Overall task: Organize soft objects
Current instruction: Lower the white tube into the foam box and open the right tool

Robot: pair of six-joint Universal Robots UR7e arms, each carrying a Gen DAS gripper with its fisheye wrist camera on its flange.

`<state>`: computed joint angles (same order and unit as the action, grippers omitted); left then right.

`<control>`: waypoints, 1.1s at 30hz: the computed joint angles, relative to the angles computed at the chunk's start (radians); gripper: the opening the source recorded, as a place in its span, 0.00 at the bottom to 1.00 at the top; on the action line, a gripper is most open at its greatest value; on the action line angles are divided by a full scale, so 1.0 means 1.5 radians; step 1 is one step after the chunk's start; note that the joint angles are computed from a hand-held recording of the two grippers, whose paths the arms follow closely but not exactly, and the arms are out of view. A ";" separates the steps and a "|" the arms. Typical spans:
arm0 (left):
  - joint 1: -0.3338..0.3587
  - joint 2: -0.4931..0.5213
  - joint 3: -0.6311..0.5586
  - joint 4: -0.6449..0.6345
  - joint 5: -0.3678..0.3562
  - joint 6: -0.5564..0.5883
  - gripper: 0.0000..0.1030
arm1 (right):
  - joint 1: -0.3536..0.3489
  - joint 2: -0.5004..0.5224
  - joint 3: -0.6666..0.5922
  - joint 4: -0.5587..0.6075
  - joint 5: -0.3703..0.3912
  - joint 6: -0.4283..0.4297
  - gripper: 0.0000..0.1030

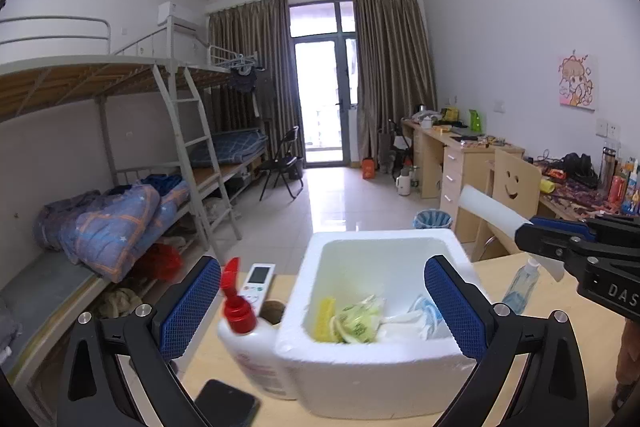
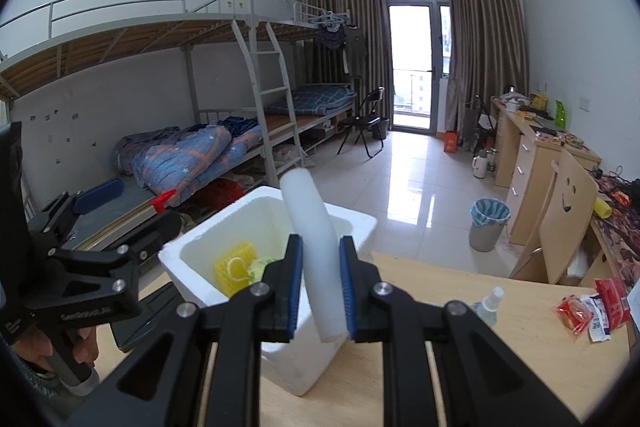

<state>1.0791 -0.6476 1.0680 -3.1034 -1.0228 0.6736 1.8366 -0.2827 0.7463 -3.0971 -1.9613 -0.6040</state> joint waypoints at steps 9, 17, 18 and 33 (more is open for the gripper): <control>0.007 -0.017 0.011 -0.024 0.020 0.004 0.99 | 0.006 0.025 -0.043 0.047 0.023 -0.004 0.21; 0.012 -0.033 0.032 -0.051 0.041 0.017 0.99 | 0.010 0.075 -0.134 0.110 0.036 -0.010 0.21; 0.013 -0.035 0.032 -0.049 0.040 0.015 0.99 | 0.010 0.080 -0.145 0.118 0.037 -0.009 0.21; 0.023 -0.049 0.045 -0.059 0.037 0.015 0.99 | 0.002 0.176 -0.341 0.248 0.027 -0.002 0.29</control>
<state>1.1129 -0.7206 1.1358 -3.1924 -0.9670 0.6965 1.8403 -0.0191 0.2350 -2.7258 -1.9213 -0.6064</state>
